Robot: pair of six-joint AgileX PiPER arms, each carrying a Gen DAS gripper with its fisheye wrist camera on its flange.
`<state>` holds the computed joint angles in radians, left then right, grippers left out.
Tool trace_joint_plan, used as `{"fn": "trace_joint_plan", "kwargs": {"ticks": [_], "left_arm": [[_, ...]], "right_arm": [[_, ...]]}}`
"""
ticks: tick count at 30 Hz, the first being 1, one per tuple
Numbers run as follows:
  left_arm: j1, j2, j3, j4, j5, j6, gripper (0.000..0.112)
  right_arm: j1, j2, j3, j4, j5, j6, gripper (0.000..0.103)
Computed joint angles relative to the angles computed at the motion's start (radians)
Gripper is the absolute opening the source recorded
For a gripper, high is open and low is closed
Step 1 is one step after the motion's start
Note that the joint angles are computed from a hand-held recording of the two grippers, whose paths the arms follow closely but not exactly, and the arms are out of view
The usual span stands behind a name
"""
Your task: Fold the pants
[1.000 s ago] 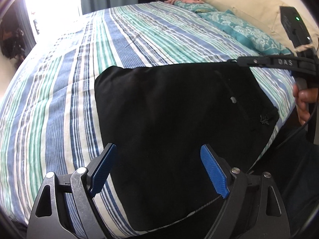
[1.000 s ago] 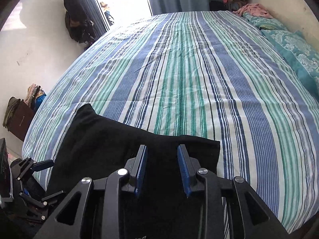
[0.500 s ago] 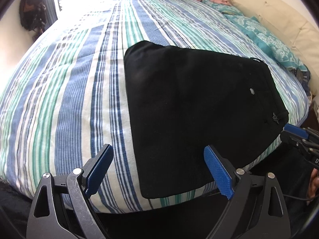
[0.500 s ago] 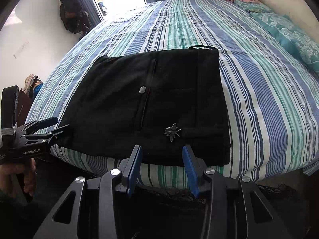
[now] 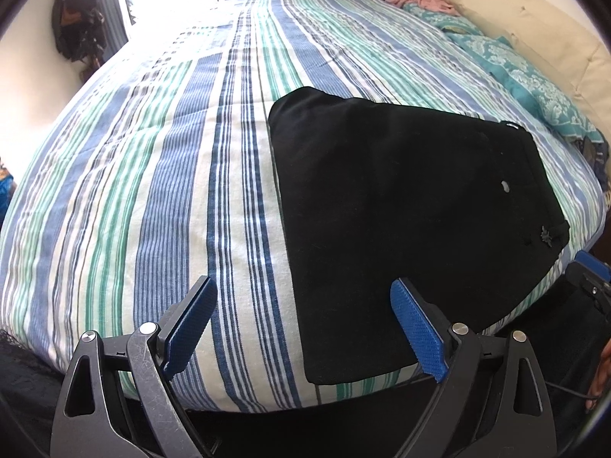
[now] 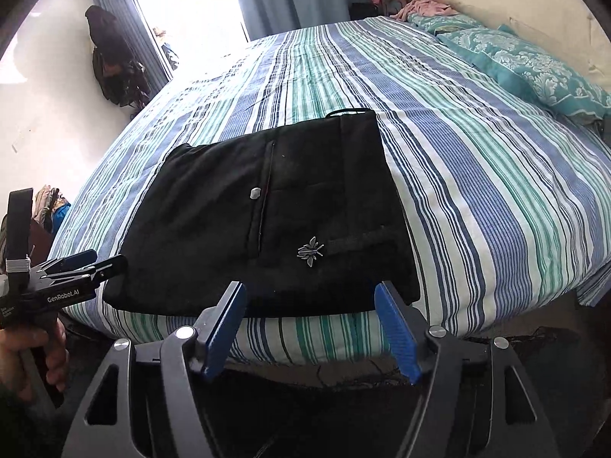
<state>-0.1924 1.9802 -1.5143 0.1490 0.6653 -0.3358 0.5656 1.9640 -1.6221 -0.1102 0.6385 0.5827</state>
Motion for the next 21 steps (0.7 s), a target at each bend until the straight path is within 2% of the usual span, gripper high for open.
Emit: {"fn": "trace_joint_plan", "kwargs": {"ticks": [4, 6, 10, 13, 15, 17, 21], "left_arm": [[0.013, 0.008, -0.009, -0.028, 0.006, 0.039, 0.093], [0.043, 0.01, -0.011, -0.096, 0.001, 0.099, 0.093], [0.173, 0.036, -0.024, -0.461, 0.033, 0.36, 0.093], [0.265, 0.11, -0.103, -0.755, 0.157, 0.58, 0.093], [0.287, 0.18, -0.177, -0.824, 0.223, 0.641, 0.093], [0.278, 0.24, -0.264, -0.8, 0.259, 0.629, 0.093], [0.243, 0.308, -0.378, -0.786, 0.291, 0.6, 0.093]], "right_arm": [[-0.002, -0.001, 0.008, 0.0, -0.013, 0.005, 0.07], [-0.024, -0.016, 0.033, 0.07, -0.058, -0.045, 0.07], [-0.109, -0.039, 0.072, 0.223, -0.114, -0.159, 0.07], [-0.203, -0.015, 0.059, 0.514, -0.115, -0.439, 0.074], [-0.274, 0.065, -0.038, 0.678, -0.01, -0.629, 0.077], [-0.329, 0.176, -0.185, 0.732, 0.121, -0.718, 0.077], [-0.391, 0.446, -0.574, 0.784, 0.411, -0.713, 0.077]]}}
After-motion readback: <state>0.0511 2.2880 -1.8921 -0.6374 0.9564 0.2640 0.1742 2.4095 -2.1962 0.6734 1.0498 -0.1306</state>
